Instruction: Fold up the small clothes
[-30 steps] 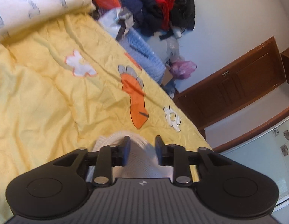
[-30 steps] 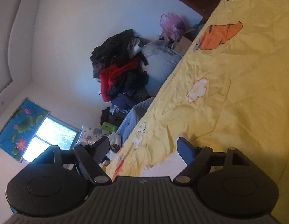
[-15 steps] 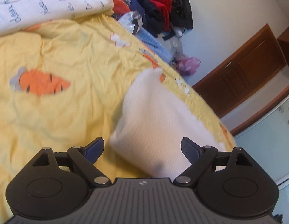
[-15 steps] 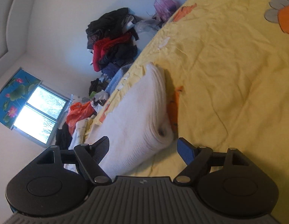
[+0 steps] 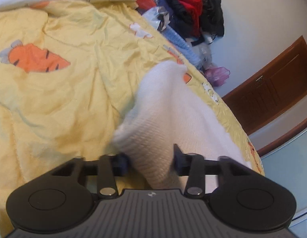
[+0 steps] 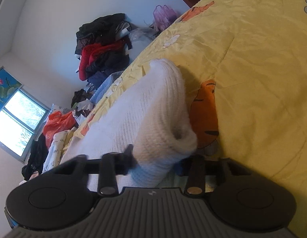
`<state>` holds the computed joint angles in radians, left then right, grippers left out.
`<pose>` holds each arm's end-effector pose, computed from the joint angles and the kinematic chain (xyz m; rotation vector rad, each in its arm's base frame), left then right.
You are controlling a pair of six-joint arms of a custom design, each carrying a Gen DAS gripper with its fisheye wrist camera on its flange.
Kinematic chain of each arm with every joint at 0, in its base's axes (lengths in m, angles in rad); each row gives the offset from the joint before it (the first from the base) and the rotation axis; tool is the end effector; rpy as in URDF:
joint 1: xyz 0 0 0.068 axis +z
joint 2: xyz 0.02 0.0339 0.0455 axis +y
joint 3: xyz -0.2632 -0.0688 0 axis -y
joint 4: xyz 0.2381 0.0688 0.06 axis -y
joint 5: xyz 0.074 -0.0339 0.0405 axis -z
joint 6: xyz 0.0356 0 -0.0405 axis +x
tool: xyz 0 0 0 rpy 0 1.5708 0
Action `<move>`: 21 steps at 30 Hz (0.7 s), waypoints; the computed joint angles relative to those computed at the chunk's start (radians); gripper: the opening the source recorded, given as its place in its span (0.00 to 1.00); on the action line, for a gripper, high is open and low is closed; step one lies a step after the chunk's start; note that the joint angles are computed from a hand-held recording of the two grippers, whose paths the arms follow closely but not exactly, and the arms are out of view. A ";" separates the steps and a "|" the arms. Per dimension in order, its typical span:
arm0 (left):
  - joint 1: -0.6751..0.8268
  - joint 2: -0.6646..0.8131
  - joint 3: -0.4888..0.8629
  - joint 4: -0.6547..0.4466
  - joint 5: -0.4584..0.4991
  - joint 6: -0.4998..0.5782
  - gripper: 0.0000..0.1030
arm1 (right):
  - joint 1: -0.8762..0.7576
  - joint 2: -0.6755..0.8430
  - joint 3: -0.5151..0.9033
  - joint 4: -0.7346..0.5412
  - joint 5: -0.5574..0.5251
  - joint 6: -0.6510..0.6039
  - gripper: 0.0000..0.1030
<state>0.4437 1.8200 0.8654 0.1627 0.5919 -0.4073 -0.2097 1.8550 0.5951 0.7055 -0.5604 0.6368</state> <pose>0.3194 0.1298 0.1352 -0.6790 2.1872 -0.6758 0.3094 -0.0465 0.1030 0.5604 2.0707 0.8457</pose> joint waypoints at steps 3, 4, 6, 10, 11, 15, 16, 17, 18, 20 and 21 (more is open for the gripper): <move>0.009 -0.013 0.024 -0.053 0.009 0.037 0.27 | -0.019 -0.002 0.023 -0.020 -0.036 -0.006 0.29; 0.010 -0.030 0.019 -0.058 0.005 0.055 0.24 | -0.022 -0.013 0.028 -0.031 -0.046 -0.010 0.28; 0.019 -0.073 0.006 -0.078 0.021 0.079 0.19 | -0.023 -0.066 0.039 -0.080 -0.061 -0.041 0.27; 0.109 -0.230 -0.050 -0.201 0.157 0.187 0.12 | -0.064 -0.239 0.014 -0.209 -0.142 -0.128 0.25; 0.139 -0.268 -0.062 -0.254 0.189 0.237 0.12 | -0.086 -0.293 -0.005 -0.253 -0.180 -0.163 0.25; 0.369 -0.388 -0.097 -0.636 0.368 0.607 0.12 | -0.268 -0.525 -0.099 -0.531 -0.413 -0.328 0.25; 0.442 -0.389 -0.093 -0.774 0.394 0.744 0.12 | -0.337 -0.573 -0.121 -0.636 -0.485 -0.402 0.25; 0.510 -0.385 -0.094 -0.894 0.408 0.880 0.12 | -0.408 -0.615 -0.138 -0.771 -0.545 -0.502 0.25; 0.562 -0.380 -0.098 -0.980 0.404 0.995 0.12 | -0.479 -0.636 -0.143 -0.933 -0.590 -0.634 0.25; 0.638 -0.364 -0.130 -1.068 0.361 1.182 0.13 | -0.602 -0.611 -0.142 -1.242 -0.632 -0.927 0.26; 0.646 -0.352 -0.146 -1.067 0.331 1.249 0.15 | -0.641 -0.571 -0.142 -1.336 -0.623 -1.047 0.27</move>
